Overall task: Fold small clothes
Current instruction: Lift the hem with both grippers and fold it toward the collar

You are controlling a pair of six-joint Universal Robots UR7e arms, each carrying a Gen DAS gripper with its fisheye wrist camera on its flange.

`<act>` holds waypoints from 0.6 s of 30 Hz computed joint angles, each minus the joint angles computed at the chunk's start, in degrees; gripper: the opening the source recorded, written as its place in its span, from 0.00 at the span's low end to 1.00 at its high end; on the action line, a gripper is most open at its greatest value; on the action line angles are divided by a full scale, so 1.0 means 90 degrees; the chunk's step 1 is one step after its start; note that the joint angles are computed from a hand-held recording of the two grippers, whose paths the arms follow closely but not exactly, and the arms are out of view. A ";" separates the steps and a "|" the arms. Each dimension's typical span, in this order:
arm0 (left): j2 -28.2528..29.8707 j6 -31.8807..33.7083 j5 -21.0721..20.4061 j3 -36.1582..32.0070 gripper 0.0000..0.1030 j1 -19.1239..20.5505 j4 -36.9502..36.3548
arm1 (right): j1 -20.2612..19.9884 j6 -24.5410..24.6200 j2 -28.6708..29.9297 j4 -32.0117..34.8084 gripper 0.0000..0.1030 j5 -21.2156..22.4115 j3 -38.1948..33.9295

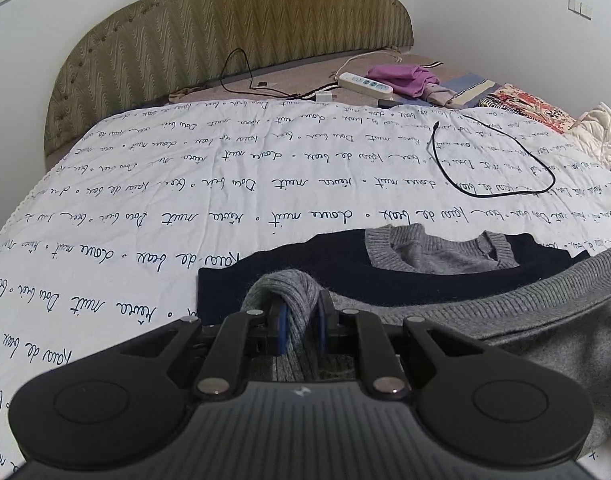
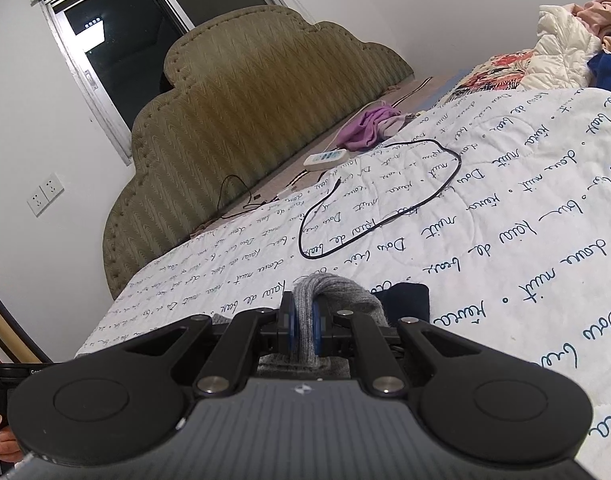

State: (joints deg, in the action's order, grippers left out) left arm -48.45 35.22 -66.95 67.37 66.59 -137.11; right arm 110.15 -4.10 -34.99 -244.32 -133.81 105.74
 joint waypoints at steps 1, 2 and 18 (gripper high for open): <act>0.0034 -0.0003 0.0009 -0.0038 0.14 0.0001 0.0010 | -0.0013 0.0003 0.0007 -0.0006 0.13 0.0005 -0.0012; 0.0066 -0.0001 0.0019 -0.0076 0.14 0.0001 0.0021 | -0.0027 0.0012 0.0002 -0.0013 0.13 0.0013 -0.0008; 0.0941 -0.0169 0.0213 -0.0964 0.17 0.0118 0.0298 | -0.0440 0.0765 0.0003 0.0388 0.13 0.0068 -0.0185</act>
